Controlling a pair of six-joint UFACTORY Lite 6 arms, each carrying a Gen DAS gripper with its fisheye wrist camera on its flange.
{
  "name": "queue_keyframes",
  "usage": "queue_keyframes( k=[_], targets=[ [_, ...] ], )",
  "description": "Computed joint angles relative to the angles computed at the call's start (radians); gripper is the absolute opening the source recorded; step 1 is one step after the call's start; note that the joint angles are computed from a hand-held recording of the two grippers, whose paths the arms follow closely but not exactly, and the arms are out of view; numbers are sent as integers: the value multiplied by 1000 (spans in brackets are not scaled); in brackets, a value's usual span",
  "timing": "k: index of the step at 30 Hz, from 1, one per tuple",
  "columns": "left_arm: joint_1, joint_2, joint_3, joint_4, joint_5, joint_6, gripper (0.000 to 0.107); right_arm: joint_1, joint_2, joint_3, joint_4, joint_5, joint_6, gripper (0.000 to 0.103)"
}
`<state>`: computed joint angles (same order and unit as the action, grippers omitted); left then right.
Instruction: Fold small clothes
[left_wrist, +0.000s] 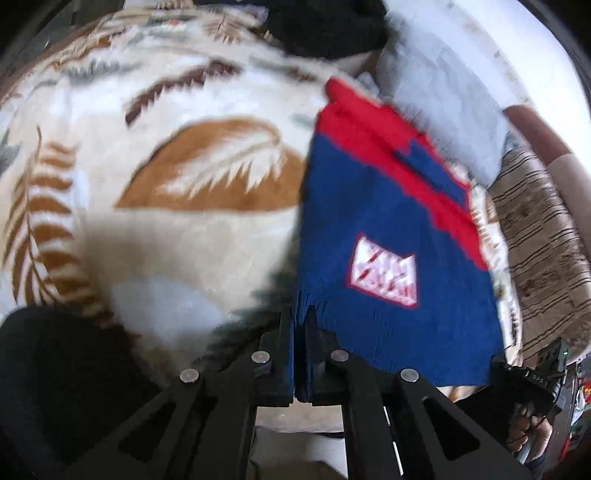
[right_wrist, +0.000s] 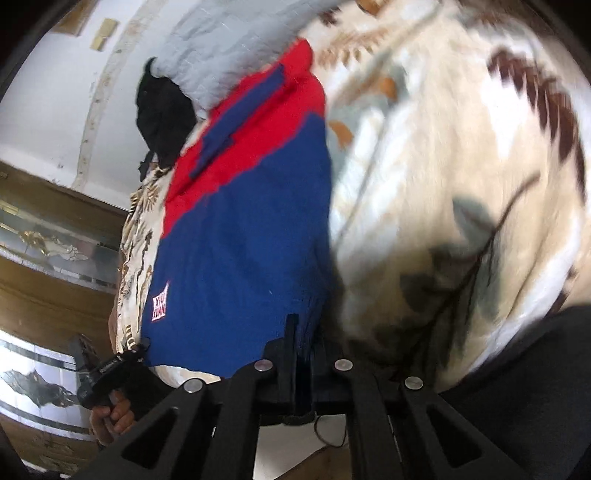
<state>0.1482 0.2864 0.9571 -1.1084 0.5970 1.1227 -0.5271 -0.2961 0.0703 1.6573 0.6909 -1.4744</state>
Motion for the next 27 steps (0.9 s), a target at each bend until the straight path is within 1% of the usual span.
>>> queue_keyframes(
  k=[2,3,4,5,6,7,8,9,10,11,12,13,14,16,18,23,27],
  targets=[
    [11,-47,-18,-22,12,41,4,-13,-120,-18,-79,23,96,5],
    [6,-40,-16,-27,2,52,4,-30,-172,-24,-128,31,143,5],
    [-6,-11,4,-7,-12,28,4,-28,-185,-20,-135,32,154,5],
    [-13,32,24,34,-23,-19,4,-24,-157,-8,-124,27,135,5],
    [-18,70,40,58,-28,-57,4,-17,-87,6,-79,16,75,5],
    [-16,68,33,49,-26,-53,4,1,-6,19,-20,-10,31,5],
    [-12,33,10,18,-26,-13,4,-2,33,21,6,0,3,5],
    [-8,13,-3,0,-24,12,4,-15,30,18,0,16,-9,5],
    [-8,-10,-14,-2,-26,25,4,-19,-15,5,-26,20,9,5],
    [-15,-9,-10,14,-33,19,4,-18,-67,-6,-57,17,45,5],
    [-17,10,1,24,-39,13,4,-22,-78,-5,-71,18,50,5],
    [-19,33,13,42,-44,-12,4,-14,-62,2,-61,8,39,5],
    [-18,55,22,43,-40,-26,4,-10,-10,15,-29,-1,2,5],
    [-19,61,18,11,-44,1,4,-15,70,24,29,8,-66,5],
    [-22,59,14,6,-49,12,4,9,65,10,65,-9,-94,5],
    [-9,71,9,-29,-41,55,5,14,95,21,86,-13,-115,6],
    [-11,81,22,-12,-37,31,5,18,102,32,66,-17,-83,6]
  ],
)
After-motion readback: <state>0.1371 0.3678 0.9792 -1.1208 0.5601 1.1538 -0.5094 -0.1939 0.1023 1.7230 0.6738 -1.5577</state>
